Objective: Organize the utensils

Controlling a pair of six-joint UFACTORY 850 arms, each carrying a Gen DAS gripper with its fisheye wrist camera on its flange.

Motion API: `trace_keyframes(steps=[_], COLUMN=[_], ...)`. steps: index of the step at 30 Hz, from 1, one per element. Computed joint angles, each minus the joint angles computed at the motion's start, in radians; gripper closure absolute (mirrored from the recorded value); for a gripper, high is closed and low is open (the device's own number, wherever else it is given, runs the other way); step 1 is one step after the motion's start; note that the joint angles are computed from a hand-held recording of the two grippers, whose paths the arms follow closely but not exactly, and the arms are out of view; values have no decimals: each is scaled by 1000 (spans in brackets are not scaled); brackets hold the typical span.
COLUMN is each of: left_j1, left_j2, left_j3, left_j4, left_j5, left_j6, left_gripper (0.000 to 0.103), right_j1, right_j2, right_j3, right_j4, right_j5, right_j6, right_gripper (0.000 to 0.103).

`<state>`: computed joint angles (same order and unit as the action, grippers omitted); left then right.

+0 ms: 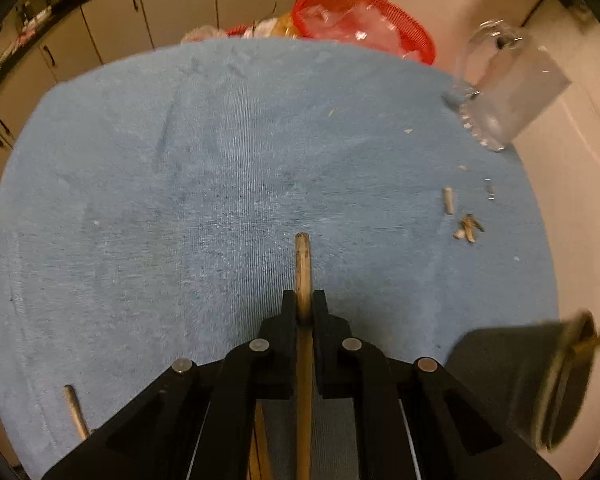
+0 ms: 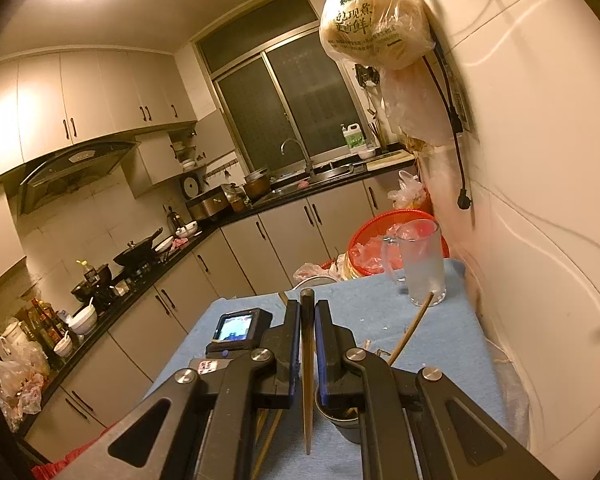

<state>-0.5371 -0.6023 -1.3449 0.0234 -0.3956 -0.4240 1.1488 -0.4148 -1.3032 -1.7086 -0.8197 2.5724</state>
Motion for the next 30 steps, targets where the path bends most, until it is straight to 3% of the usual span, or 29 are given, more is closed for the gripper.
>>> trace_keyframes(steps=[7,13,15,20,25,30], left_j1=[-23,-57,-59,-78,-95,-109], left_j2=[245,445,474,529,529,515], left_j3=[205,308,305,291,232,179], left_j4=[-87,20,0,126,271,282], left_j5=[127,198,204,211,199,202], left_j6=[80,-12,17,-79,-196,-176], left_gripper=[96,96,96,96,96,96], right_j1=[17,47,52,52,34,7], right_j2=[14,10,12,16,15,4], right_j3=[15,-1,-3,-6,-23,-43], right_j4=[-1,20,26,34,46,52], right_j5=[-41,-111,-132,-162,-185,-195], right_j6=[15,-24,-30,-39,-74,-101], right_gripper=[95,95,95,95,95,95])
